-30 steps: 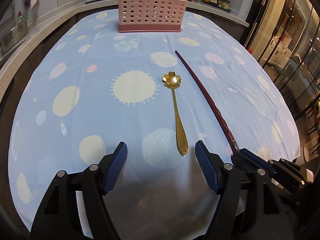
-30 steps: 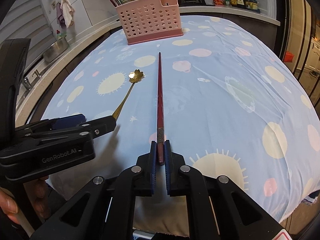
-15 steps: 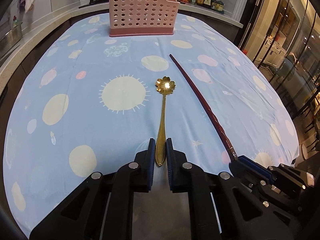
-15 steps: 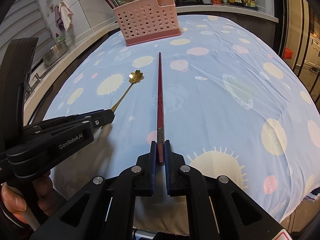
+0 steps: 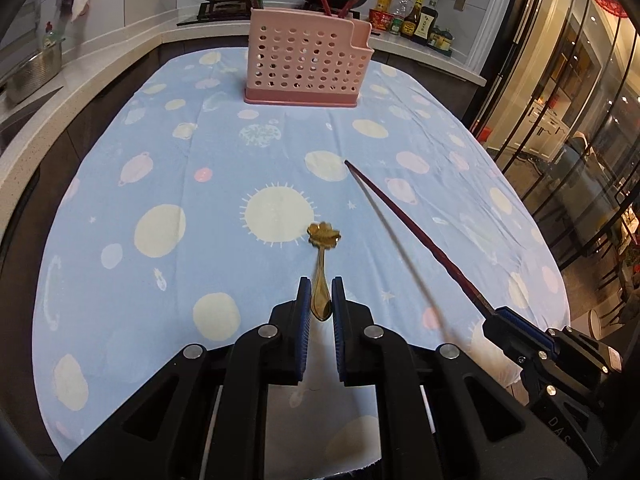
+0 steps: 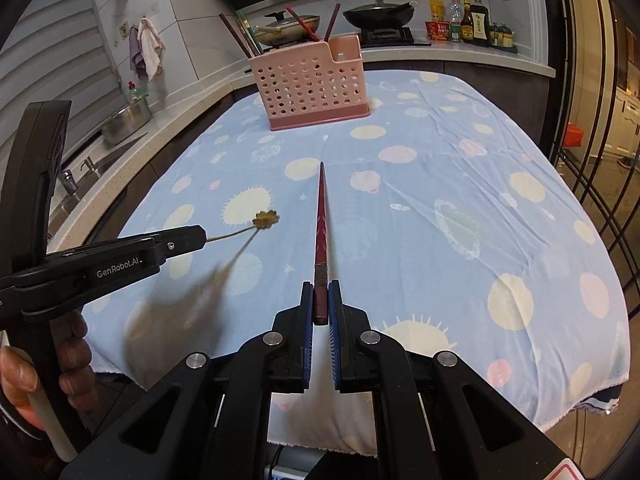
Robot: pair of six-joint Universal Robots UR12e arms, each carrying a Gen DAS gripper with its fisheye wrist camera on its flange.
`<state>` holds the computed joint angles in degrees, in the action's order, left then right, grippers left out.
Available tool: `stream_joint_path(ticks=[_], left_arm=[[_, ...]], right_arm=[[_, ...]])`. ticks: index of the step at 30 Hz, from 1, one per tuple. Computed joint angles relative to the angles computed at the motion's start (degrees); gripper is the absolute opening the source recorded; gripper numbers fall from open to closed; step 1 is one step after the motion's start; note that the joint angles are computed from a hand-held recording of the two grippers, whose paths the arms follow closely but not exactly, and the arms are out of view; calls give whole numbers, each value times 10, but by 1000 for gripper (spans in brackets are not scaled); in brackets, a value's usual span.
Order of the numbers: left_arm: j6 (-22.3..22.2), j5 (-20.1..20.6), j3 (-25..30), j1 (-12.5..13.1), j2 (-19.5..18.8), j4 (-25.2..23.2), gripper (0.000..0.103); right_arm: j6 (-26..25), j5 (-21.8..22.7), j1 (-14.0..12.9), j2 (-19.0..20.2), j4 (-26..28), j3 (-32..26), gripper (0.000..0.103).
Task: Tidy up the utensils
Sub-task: 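Lift and carry the spoon and chopstick over the pink holder with both tools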
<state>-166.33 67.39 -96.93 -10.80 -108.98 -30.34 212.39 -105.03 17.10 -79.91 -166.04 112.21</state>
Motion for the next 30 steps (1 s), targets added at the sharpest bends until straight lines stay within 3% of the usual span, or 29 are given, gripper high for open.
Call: stream_joint_path(ticks=[4, 6, 22, 30], left_arm=[[-11, -6, 5, 5, 6, 9, 9], [-14, -11, 9, 7, 8, 12, 1], [-15, -7, 58, 5, 3, 22, 1], [-17, -13, 84, 1, -5, 41, 1]], right_arm=[[-3, -3, -3, -8, -16, -2, 7], [-4, -3, -5, -12, -23, -4, 7], [-6, 6, -34, -27, -65, -25, 7], [-30, -6, -42, -20, -95, -47, 7]])
